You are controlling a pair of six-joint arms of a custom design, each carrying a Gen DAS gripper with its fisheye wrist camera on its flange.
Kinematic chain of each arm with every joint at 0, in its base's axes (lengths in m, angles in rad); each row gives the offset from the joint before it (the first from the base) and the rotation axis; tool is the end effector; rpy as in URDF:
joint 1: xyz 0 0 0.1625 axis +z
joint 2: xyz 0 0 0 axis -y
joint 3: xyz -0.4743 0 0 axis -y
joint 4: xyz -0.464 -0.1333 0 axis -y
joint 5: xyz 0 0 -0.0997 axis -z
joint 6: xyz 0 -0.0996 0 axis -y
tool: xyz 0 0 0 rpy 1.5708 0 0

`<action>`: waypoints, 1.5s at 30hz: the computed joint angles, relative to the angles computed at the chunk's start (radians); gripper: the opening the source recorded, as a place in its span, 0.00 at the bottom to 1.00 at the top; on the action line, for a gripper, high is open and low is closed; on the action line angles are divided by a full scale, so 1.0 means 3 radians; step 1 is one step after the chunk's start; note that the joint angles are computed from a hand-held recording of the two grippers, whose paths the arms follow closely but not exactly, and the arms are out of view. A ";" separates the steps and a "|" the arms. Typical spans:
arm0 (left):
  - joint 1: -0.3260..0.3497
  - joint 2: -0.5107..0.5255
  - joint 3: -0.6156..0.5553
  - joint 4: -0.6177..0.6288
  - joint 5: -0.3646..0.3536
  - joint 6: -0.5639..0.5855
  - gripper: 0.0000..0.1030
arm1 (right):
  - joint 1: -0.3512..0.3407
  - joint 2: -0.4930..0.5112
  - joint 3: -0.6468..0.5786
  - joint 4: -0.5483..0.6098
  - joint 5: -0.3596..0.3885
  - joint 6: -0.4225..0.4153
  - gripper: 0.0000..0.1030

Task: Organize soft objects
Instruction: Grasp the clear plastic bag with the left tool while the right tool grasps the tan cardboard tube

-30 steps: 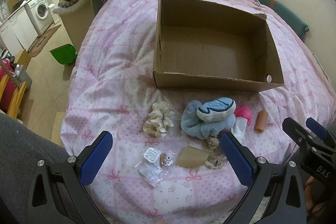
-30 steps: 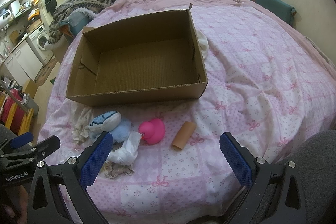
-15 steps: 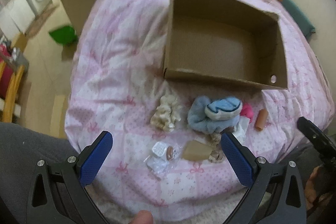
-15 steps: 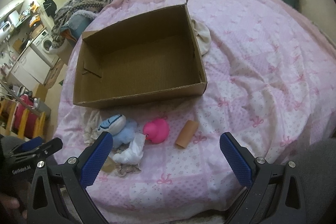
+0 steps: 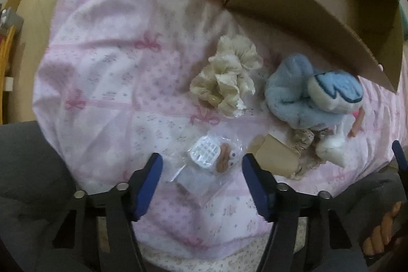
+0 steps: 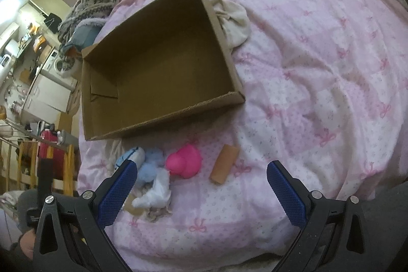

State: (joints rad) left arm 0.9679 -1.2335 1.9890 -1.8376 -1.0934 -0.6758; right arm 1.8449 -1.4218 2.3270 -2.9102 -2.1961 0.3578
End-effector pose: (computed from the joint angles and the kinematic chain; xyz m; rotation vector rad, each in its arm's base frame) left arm -0.1594 -0.5473 0.1670 0.0598 2.4765 0.1357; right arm 0.2025 -0.4431 0.2353 -0.2903 -2.5575 0.7962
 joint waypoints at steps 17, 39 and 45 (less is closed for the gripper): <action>-0.0452 -0.0490 0.0233 -0.0225 0.0138 0.0223 0.12 | -0.0122 -0.0044 -0.0011 0.0195 0.0105 0.0181 1.00; -0.0416 -0.0416 0.0358 -0.1197 0.0405 0.0769 0.12 | -0.0390 0.0517 -0.0448 0.0988 0.0047 0.0697 0.20; -0.0405 -0.0434 0.0353 -0.1220 0.0405 0.0707 0.12 | -0.0371 0.0429 -0.0300 0.0775 0.0115 0.0633 0.11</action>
State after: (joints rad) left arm 0.8465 -1.3637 2.0949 -2.2035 -0.9720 -0.4636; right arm 1.7335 -1.2930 2.2370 -2.6776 -2.1615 0.5476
